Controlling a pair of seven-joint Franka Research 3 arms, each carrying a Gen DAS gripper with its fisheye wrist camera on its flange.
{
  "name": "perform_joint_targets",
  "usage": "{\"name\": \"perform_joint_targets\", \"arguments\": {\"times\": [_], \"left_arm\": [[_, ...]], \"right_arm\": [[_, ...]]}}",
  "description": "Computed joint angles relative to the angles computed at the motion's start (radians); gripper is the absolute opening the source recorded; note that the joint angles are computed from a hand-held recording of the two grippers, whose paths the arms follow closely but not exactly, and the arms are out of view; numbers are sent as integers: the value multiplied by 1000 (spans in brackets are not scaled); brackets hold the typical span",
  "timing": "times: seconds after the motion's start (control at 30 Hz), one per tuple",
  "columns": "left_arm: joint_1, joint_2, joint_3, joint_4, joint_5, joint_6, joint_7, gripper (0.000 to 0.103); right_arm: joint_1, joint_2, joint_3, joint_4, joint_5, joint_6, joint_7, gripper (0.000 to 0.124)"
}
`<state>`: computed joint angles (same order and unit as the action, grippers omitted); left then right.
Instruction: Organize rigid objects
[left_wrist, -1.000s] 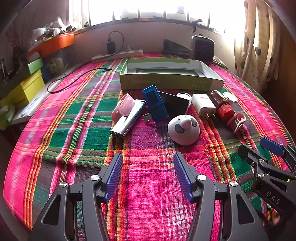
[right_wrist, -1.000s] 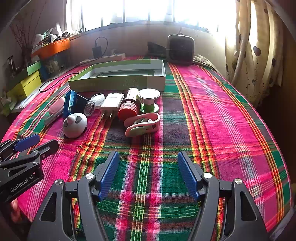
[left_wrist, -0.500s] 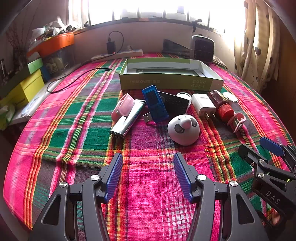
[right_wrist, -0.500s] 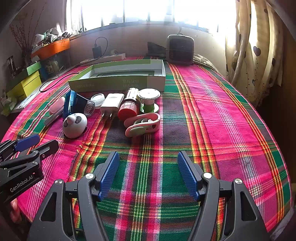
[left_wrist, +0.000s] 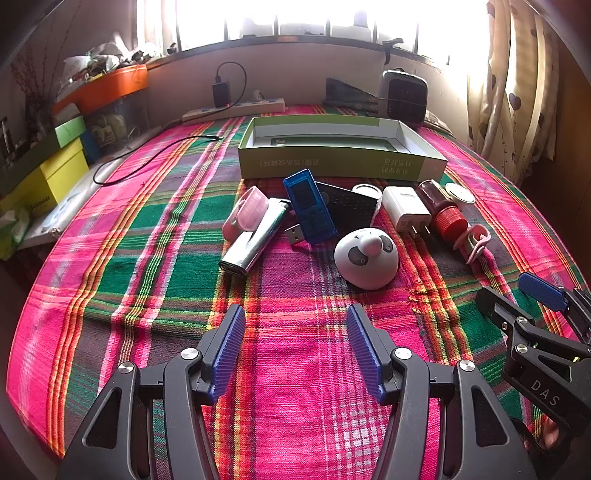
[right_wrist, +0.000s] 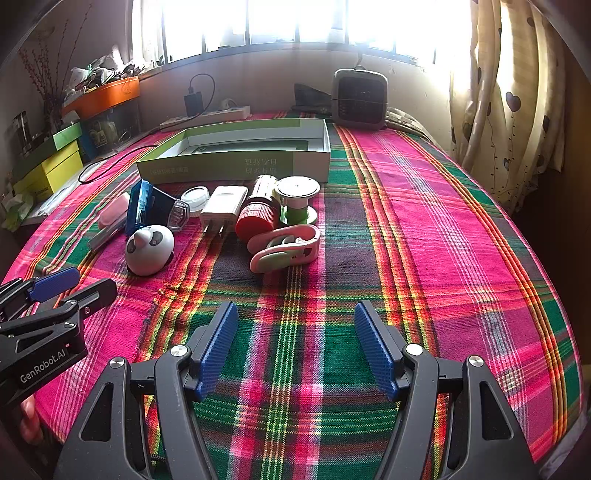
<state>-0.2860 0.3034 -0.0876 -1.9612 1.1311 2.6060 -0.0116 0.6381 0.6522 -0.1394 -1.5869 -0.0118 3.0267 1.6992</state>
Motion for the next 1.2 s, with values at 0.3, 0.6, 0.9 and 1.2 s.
{"name": "perform_joint_targets", "arguments": {"times": [0.3,0.6,0.9,1.2], "left_arm": [[0,0,0,0,0,0,0,56],[2,0,-1,-3,-3,9,3,56],[30,0,7,-10,-33,104,34,56],[54,27,19,7,-150,244,147,56]], "right_arm": [[1,0,-2,0,1,0,-1,66],[-8,-2,10,1,5,-4,-10,66],[-138,5,164,51,109,-34,-144,66],[-175,72,195,207,154,-105,-233,66]]}}
